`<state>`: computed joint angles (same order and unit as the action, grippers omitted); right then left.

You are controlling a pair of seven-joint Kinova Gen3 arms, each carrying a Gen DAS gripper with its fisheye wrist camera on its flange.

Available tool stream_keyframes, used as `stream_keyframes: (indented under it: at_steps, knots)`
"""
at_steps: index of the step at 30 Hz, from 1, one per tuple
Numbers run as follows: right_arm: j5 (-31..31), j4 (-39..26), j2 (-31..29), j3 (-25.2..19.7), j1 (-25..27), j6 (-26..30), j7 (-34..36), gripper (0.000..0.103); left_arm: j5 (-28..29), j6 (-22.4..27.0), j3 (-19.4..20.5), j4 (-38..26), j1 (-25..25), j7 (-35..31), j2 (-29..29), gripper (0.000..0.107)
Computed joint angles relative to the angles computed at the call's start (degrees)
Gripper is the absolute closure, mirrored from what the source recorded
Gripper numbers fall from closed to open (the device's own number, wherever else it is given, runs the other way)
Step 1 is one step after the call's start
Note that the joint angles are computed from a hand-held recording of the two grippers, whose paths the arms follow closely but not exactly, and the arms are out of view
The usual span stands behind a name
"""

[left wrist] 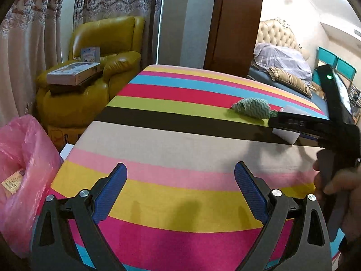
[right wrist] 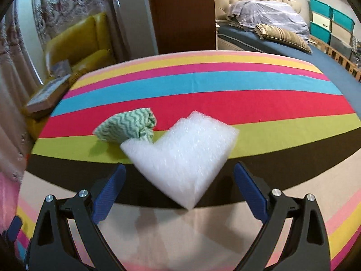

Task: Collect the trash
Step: 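Move both tools back over the bed toward the green cloth and foam, then grasp the white foam piece with the right tool while the left tool grasps the green zigzag cloth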

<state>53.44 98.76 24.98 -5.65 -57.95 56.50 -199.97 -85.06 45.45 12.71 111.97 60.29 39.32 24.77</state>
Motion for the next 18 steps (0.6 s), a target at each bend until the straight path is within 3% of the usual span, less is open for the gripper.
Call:
stream_keyframes:
  at_steps: [3,7,13,18]
  knots:
    - [-3.68,-3.39,1.97,0.05,1.35,3.04,4.49,0.011,-1.22,-0.18,-0.05,0.83,0.02,2.08,-0.25,0.018]
    - [-3.74,-1.23,0.67,0.52,1.12,2.95,5.99,0.016,-3.75,-0.86,0.43,2.37,-0.75,5.61,-0.85,0.018]
    - [0.29,8.67,-5.14,-0.97,0.94,1.22,-2.28,0.024,-3.94,-0.23,1.78,2.64,-1.60,5.41,-0.97,0.018]
    - [2.81,12.12,-7.47,-3.17,4.24,-2.22,-3.11,0.025,-3.42,-0.39,1.84,2.59,-1.81,4.92,-1.05,0.018]
